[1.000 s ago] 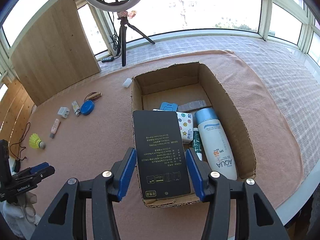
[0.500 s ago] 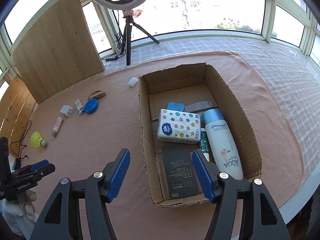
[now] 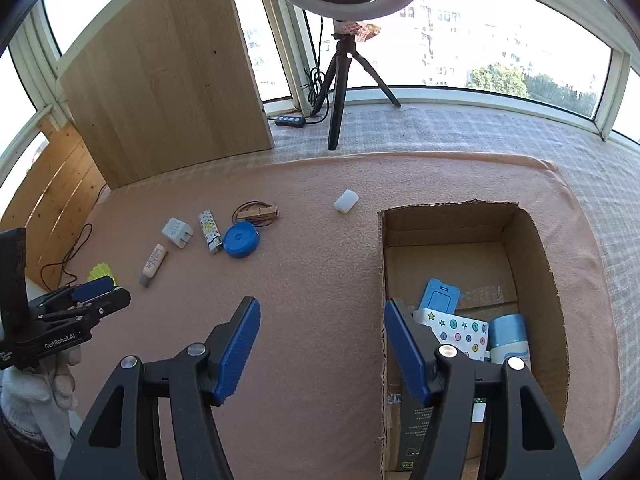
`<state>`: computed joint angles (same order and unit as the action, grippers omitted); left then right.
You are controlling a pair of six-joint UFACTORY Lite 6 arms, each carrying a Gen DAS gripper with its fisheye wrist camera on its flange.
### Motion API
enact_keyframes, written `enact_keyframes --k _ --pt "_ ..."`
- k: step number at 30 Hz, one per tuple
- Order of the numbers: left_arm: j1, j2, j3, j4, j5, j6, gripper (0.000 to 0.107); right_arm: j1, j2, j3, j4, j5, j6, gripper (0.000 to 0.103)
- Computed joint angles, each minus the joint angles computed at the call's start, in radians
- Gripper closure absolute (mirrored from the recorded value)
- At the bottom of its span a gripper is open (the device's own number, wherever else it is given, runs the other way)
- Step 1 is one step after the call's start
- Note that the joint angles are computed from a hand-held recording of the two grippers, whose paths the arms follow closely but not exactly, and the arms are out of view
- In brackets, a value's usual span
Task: Organize objects
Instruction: 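Move both tools toward the patterned lighter and blue tape measure, then close the left tool on the patterned lighter while the right tool reaches the wooden clothespin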
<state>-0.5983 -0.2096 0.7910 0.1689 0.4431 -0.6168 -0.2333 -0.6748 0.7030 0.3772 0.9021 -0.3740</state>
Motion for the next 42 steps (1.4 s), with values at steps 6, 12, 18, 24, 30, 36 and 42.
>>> enact_keyframes --k 6,12,18,24,30,36,42 --pt "0.129 0.213 0.178 -0.149 -0.031 0.2 0.044 0.193 0.317 0.149 0.029 -0.155 0.1 0.042" --pt "0.196 0.457 0.39 -0.21 -0.038 0.287 0.044 0.283 0.632 0.323 0.06 -0.248 0.163 0.044" --pt "0.244 0.692 0.619 -0.261 -0.021 0.341 0.052 0.294 0.906 0.507 0.124 -0.271 0.184 0.057" --pt "0.263 0.907 0.843 -0.273 0.023 0.344 0.062 0.349 1.135 0.701 0.053 -0.294 0.291 0.067" --pt "0.262 1.048 0.989 -0.255 0.061 0.33 0.064 0.393 1.326 0.893 -0.014 -0.277 0.382 0.067" --pt "0.261 1.1 1.034 -0.268 0.068 0.363 0.074 0.443 1.341 0.903 -0.111 -0.288 0.421 0.067" --pt "0.228 1.062 0.974 -0.249 0.061 0.383 0.081 0.504 1.236 0.759 -0.18 -0.279 0.349 0.071"
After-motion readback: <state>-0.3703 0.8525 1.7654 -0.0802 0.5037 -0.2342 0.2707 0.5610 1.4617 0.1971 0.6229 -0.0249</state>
